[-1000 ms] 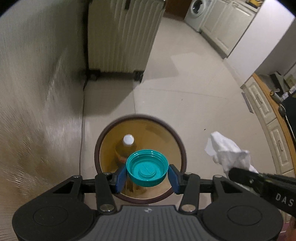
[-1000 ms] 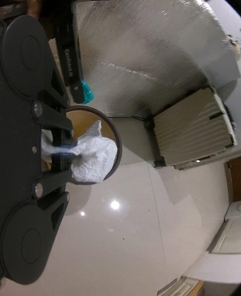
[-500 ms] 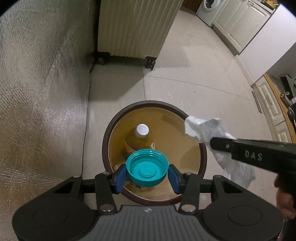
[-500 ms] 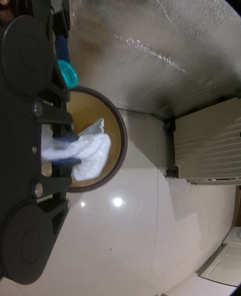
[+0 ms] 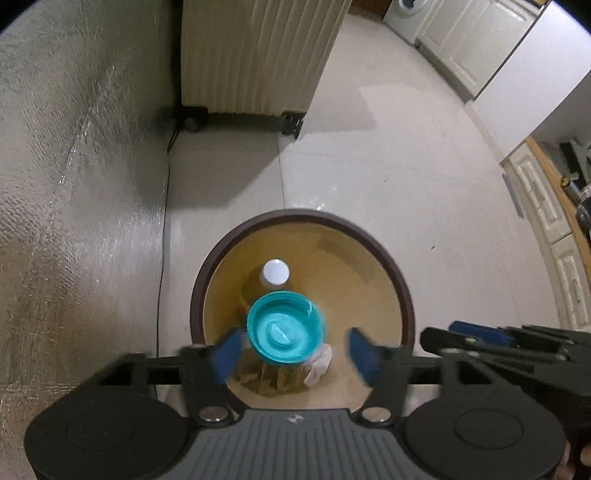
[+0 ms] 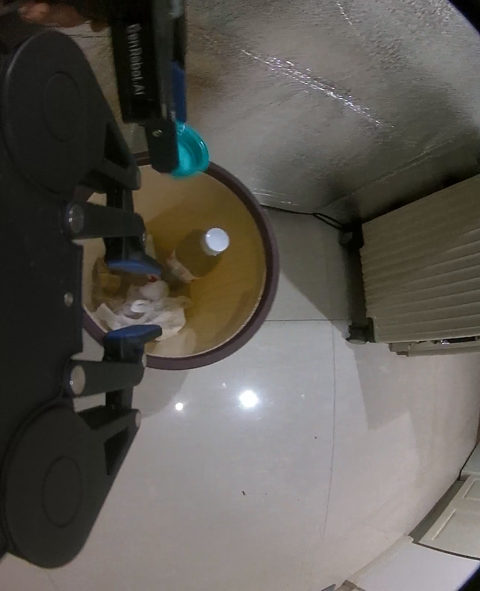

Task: Collect trash
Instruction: 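Open both tools to drop the cap and tissue into the wastebasket, then raise both open tools and turn back toward the table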

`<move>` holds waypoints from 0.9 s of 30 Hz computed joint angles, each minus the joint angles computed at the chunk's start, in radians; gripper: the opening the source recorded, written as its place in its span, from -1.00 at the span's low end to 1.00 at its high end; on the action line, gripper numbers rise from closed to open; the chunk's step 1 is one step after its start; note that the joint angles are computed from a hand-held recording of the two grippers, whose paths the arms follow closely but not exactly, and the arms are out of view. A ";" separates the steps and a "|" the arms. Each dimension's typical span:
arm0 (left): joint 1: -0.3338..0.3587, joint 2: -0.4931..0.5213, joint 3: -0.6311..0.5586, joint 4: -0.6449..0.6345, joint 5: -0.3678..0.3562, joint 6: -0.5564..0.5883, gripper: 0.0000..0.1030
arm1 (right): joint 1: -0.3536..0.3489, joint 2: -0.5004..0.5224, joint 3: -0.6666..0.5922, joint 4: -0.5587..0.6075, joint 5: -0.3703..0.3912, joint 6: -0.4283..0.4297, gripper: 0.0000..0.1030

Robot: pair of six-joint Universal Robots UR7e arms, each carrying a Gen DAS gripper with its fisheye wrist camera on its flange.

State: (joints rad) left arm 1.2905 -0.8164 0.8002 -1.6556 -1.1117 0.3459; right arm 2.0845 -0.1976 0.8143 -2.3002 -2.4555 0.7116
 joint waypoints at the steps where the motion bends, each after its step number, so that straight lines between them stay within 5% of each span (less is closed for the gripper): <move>1: -0.001 -0.006 0.013 -0.013 0.010 0.009 0.51 | 0.000 -0.003 0.007 0.001 0.000 0.003 -0.38; 16: -0.002 -0.012 -0.003 0.063 0.097 -0.011 0.66 | 0.010 -0.025 0.042 0.037 0.010 0.060 -0.17; 23: -0.004 -0.023 -0.012 0.084 0.110 -0.039 0.92 | 0.026 -0.034 0.043 0.077 -0.006 0.102 0.43; 27: -0.006 -0.041 0.002 0.079 0.114 -0.049 0.98 | 0.035 -0.050 0.059 0.088 -0.017 0.131 0.54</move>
State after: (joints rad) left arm 1.2849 -0.8573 0.8018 -1.5771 -0.9979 0.2970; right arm 2.1192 -0.2473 0.8738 -2.2119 -2.4726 0.8429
